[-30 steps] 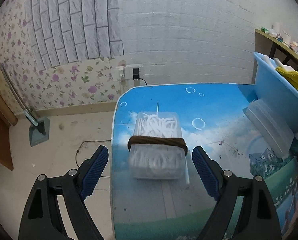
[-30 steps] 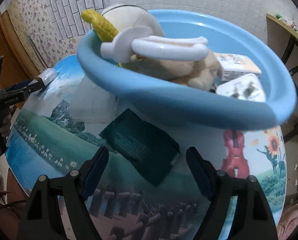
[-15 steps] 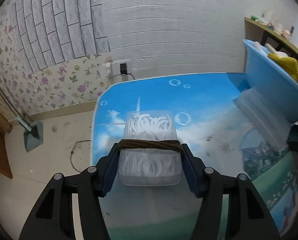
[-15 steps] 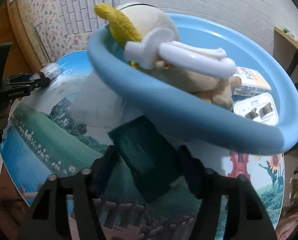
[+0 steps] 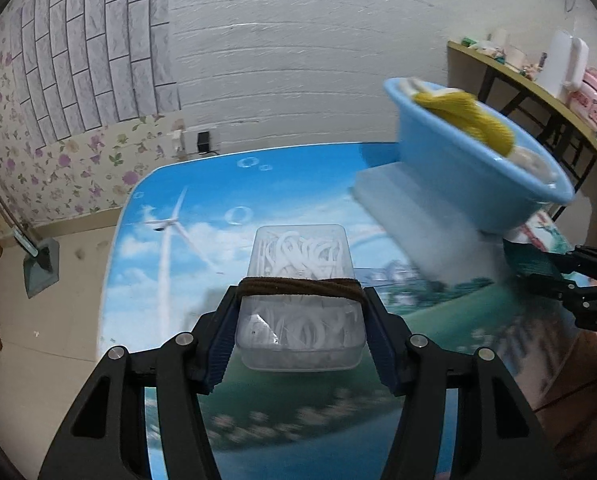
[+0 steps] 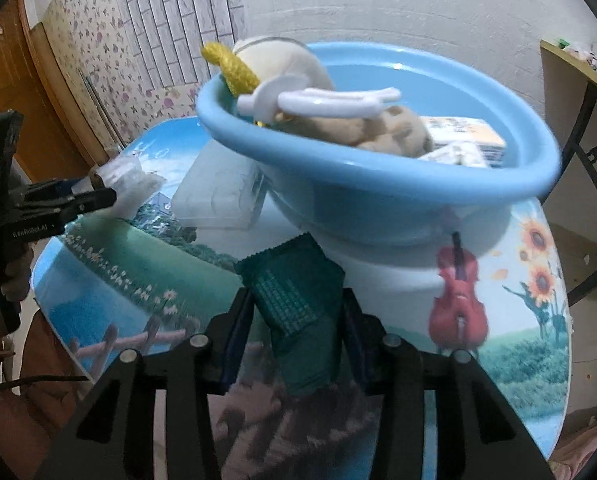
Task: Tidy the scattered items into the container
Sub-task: 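Grasp the clear box of white cables with the left tool while the right grasps the green packet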
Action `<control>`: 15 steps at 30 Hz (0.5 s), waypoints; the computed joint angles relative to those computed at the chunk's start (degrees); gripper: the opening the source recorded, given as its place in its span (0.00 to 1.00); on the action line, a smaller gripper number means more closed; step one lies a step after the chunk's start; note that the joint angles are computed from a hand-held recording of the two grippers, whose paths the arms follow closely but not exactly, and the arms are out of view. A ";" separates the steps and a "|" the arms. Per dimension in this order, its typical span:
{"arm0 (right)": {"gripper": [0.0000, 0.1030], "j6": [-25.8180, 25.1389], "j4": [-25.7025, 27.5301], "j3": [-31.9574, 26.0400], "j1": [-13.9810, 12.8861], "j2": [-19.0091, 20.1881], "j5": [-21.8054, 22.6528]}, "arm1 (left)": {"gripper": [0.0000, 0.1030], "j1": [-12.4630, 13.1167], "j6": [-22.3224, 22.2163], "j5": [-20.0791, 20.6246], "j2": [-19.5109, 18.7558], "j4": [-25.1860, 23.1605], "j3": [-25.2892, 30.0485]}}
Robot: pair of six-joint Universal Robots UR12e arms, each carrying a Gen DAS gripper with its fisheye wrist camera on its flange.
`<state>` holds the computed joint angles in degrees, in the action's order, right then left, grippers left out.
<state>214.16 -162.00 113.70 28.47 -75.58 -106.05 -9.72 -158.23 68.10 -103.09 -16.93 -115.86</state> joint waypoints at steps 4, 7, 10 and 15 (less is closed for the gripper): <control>0.41 0.88 -2.69 1.89 0.30 -1.32 -0.32 | 0.57 -1.14 -1.00 -0.41 1.53 0.89 -1.21; 0.41 1.60 -3.40 2.55 0.21 -1.69 -0.72 | 0.57 -1.87 -1.85 -1.41 2.57 0.88 -1.89; 0.41 2.39 -4.82 3.59 0.05 -2.17 -0.42 | 0.57 -2.89 -2.78 -1.71 3.30 1.73 -2.35; 0.41 2.31 -7.04 5.04 -0.02 -2.87 0.37 | 0.57 -4.12 -4.72 -3.14 4.01 3.15 -2.53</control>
<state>216.47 -169.04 118.74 28.46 -78.46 -105.68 -13.84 -162.95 64.95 -99.08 -13.78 -118.38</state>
